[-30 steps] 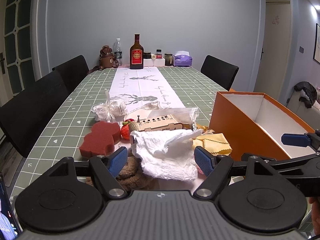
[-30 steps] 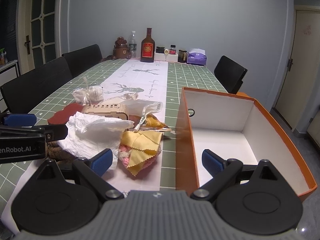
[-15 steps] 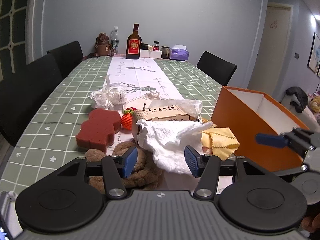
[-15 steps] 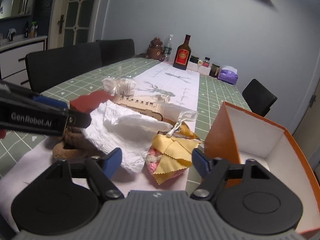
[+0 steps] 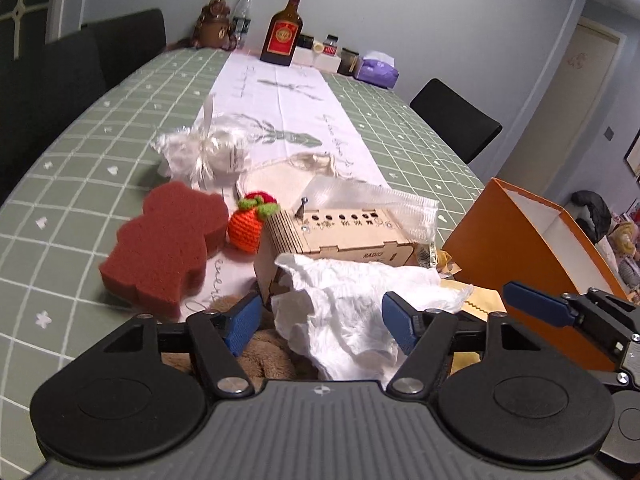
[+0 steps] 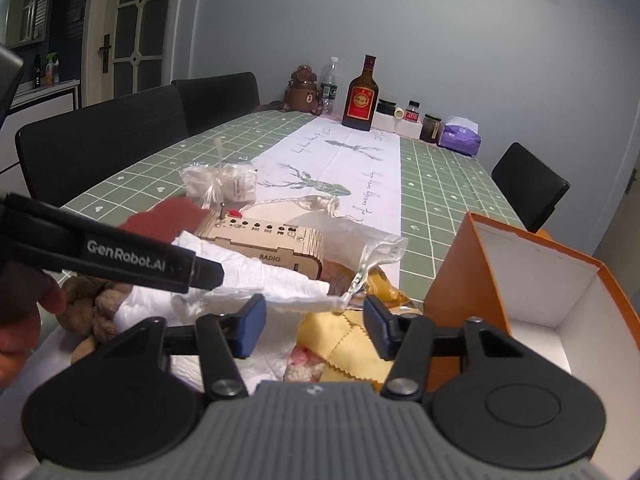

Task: Organize soft objects
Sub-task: 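Grasp the white crumpled cloth with the left gripper while the right gripper grasps the yellow cloth, then carry both cloths over the orange box and open both grippers to drop them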

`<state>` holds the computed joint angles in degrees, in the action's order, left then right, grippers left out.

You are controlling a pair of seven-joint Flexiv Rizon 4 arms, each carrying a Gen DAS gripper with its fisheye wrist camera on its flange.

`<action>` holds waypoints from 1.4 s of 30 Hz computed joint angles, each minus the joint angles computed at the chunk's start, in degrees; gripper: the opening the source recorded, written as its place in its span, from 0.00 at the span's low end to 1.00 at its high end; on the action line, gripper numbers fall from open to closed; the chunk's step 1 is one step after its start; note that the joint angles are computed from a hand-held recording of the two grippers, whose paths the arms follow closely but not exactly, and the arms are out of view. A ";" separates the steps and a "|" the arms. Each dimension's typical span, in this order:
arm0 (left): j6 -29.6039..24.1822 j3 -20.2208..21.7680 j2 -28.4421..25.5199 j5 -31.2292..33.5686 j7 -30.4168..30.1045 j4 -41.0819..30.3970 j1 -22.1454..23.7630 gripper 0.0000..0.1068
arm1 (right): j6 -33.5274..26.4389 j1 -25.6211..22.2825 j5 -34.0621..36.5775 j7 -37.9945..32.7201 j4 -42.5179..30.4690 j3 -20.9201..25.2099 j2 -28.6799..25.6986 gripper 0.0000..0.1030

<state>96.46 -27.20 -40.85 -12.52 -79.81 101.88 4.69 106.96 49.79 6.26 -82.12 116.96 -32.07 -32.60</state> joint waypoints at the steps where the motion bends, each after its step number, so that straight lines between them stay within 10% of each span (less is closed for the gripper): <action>1: -0.13 -1.00 -0.29 -0.06 0.03 0.12 0.71 0.68 | -0.37 -0.97 -0.36 0.12 -0.46 1.02 -0.14 0.41; 10: 6.08 -6.33 -0.19 6.02 -1.77 3.55 4.47 0.30 | -0.46 -10.84 -4.35 1.73 -1.40 12.30 0.11 0.17; 21: 0.79 5.61 0.90 2.21 -5.29 0.29 -5.80 0.56 | 0.51 -14.40 -5.46 1.86 -0.60 16.66 0.33 0.15; 28: 3.87 7.15 0.59 4.10 -2.26 0.83 -7.78 0.11 | 1.16 -13.99 -4.89 1.44 0.72 16.37 0.93 0.15; 34: 11.44 11.47 3.41 5.78 -4.06 4.37 -10.66 0.09 | 3.60 -10.29 -1.79 -1.26 3.55 12.81 2.83 0.17; 42: 15.11 16.94 4.90 5.67 -5.58 5.54 -14.41 0.08 | 1.14 6.70 9.52 -3.03 1.88 -6.38 -3.07 0.44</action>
